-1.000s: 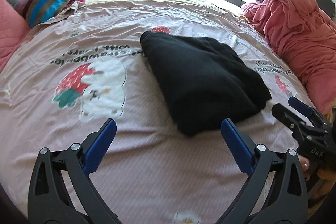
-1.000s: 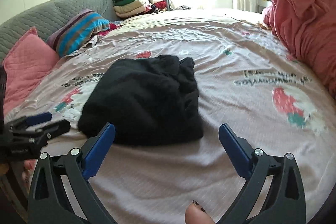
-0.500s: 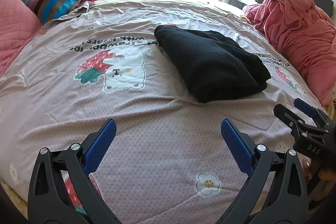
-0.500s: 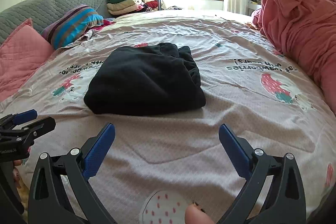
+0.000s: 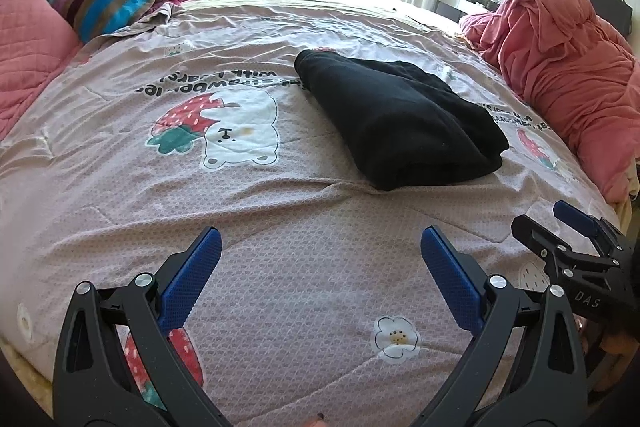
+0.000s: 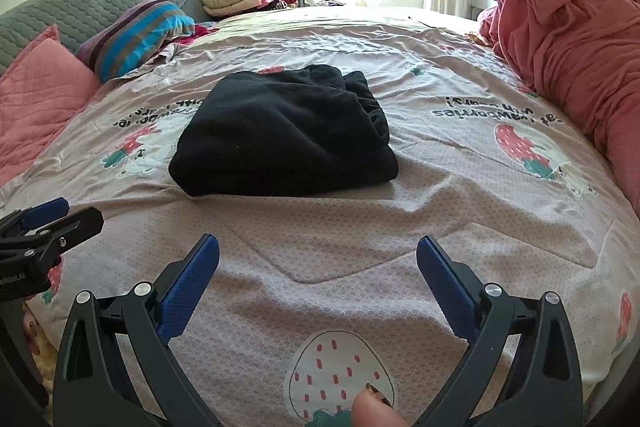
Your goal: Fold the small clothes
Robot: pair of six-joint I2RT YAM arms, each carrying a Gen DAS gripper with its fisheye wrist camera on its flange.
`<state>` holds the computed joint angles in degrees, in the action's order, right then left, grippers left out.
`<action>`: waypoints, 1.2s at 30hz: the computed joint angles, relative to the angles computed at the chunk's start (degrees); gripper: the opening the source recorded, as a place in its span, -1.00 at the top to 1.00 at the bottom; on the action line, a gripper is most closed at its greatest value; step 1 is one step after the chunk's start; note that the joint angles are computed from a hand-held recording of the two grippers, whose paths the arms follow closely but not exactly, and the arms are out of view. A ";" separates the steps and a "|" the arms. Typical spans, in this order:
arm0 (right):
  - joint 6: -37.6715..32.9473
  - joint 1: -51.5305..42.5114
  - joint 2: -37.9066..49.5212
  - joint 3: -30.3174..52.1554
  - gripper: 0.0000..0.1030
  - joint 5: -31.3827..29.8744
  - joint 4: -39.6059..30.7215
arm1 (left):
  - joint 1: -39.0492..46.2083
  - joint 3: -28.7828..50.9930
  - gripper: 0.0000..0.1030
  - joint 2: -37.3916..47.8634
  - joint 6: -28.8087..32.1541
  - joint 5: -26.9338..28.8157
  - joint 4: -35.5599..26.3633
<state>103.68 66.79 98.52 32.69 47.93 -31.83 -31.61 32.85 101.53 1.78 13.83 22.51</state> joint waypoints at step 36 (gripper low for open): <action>0.99 0.63 0.85 0.24 -0.91 -0.72 -0.81 | 0.28 -0.10 -0.82 -0.55 -0.27 -1.95 -1.31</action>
